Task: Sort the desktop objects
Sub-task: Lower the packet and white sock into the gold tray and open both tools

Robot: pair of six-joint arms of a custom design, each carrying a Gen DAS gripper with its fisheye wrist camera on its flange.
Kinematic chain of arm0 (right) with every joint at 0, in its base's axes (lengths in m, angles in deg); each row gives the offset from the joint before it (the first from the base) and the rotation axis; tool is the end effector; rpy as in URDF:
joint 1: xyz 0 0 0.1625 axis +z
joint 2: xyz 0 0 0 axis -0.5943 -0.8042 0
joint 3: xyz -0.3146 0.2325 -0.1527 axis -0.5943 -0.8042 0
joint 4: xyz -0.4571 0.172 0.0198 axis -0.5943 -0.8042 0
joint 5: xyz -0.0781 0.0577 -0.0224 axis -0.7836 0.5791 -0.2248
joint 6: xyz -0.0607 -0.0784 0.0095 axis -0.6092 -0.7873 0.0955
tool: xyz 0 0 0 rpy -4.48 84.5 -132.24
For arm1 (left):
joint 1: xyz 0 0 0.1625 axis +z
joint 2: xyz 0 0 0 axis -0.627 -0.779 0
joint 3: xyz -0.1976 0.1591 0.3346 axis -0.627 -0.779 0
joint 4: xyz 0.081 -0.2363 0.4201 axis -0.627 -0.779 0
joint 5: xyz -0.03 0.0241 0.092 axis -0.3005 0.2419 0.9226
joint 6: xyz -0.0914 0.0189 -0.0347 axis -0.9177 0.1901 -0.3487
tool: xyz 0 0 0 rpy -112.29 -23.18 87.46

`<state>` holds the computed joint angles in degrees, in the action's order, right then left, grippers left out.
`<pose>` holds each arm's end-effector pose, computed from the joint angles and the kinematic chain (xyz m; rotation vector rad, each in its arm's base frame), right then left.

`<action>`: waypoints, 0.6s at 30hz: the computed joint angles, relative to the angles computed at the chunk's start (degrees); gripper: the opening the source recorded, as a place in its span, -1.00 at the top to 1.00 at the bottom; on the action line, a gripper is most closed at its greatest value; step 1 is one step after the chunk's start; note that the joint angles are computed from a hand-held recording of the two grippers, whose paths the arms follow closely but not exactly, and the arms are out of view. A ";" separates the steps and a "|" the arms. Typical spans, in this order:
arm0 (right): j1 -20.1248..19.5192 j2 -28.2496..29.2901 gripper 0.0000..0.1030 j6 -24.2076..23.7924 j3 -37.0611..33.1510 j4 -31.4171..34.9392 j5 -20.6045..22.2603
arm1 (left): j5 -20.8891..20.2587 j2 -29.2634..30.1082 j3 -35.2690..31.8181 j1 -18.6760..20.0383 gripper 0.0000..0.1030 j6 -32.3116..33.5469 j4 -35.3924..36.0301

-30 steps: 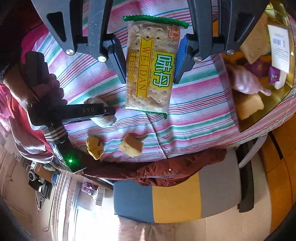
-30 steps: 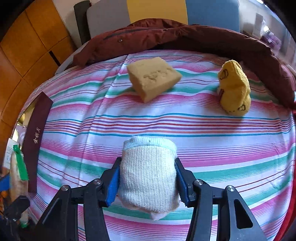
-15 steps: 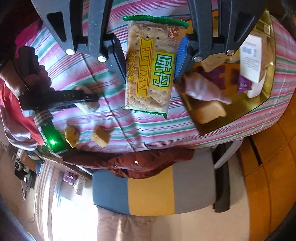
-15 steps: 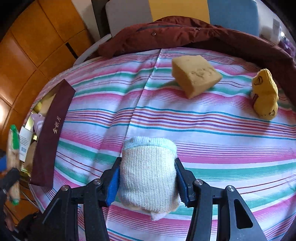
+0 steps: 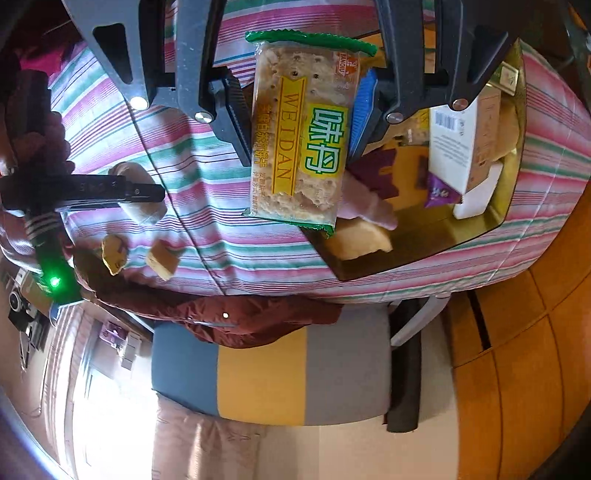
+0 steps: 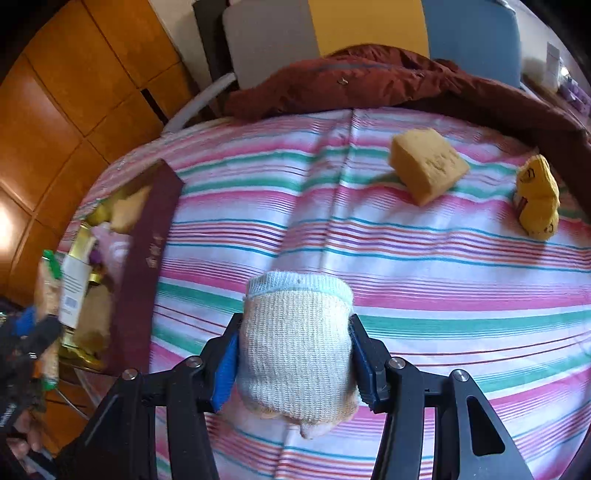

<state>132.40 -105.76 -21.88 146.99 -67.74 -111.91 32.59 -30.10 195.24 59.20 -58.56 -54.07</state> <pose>0.1593 -0.5127 0.2160 0.9430 -2.6368 0.2193 -0.2983 -0.3429 0.1201 0.0213 2.1158 -1.0085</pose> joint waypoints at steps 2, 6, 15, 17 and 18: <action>1.15 -0.12 -0.04 0.49 0.41 -0.02 0.76 | -0.25 -1.24 0.65 -0.27 0.05 -1.18 0.94; 4.02 -0.31 -0.04 1.82 1.20 0.56 3.14 | -0.57 -4.25 1.86 -1.12 0.05 -5.84 5.24; 9.86 1.66 -0.04 4.16 2.33 -0.41 8.53 | -1.37 -9.94 3.34 -3.33 0.05 -16.51 16.65; 10.75 2.48 -0.04 4.84 2.23 -0.53 9.29 | -1.57 -11.05 3.65 -3.73 0.05 -18.25 18.42; 11.32 3.04 -0.04 5.28 2.22 -0.92 9.56 | -1.67 -11.56 3.73 -3.89 0.05 -19.20 19.52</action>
<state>143.72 -102.71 -16.60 149.21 -68.67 -102.35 30.92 -41.66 198.97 55.31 -77.77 -34.55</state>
